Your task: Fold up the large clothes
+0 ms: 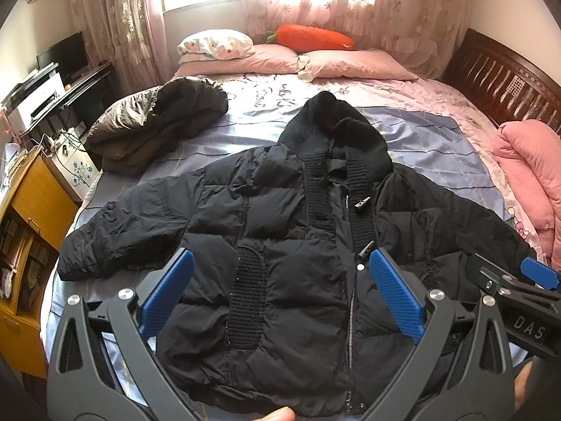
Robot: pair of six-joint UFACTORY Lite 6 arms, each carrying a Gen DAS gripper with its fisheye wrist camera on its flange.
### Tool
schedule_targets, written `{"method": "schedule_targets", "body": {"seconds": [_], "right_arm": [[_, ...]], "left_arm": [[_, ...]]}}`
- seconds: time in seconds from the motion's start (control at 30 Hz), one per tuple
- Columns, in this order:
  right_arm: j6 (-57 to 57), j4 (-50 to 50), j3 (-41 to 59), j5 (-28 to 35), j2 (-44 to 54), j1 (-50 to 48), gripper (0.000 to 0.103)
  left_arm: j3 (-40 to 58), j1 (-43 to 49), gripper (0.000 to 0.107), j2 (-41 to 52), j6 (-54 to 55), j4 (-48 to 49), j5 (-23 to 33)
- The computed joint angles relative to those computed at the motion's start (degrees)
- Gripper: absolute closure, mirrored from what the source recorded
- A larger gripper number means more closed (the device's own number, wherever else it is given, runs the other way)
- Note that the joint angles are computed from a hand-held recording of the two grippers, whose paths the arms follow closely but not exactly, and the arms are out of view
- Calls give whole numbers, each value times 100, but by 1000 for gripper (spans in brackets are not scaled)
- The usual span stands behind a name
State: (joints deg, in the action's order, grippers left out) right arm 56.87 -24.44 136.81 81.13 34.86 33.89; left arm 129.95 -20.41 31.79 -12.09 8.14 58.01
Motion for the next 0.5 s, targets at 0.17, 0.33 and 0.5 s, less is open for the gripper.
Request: {"method": "schedule_targets", "body": {"seconds": [0.17, 0.33, 0.5], "right_arm": [[257, -147, -586, -295, -309, -70, 1], [190, 267, -1698, -1063, -908, -757, 1], [-144, 555, -1780, -1265, -866, -1022, 1]], "left_arm": [[242, -60, 6, 200, -21, 30, 98], [589, -118, 6, 492, -70, 116, 267], [1328, -183, 6, 1072, -58, 133, 584]]}}
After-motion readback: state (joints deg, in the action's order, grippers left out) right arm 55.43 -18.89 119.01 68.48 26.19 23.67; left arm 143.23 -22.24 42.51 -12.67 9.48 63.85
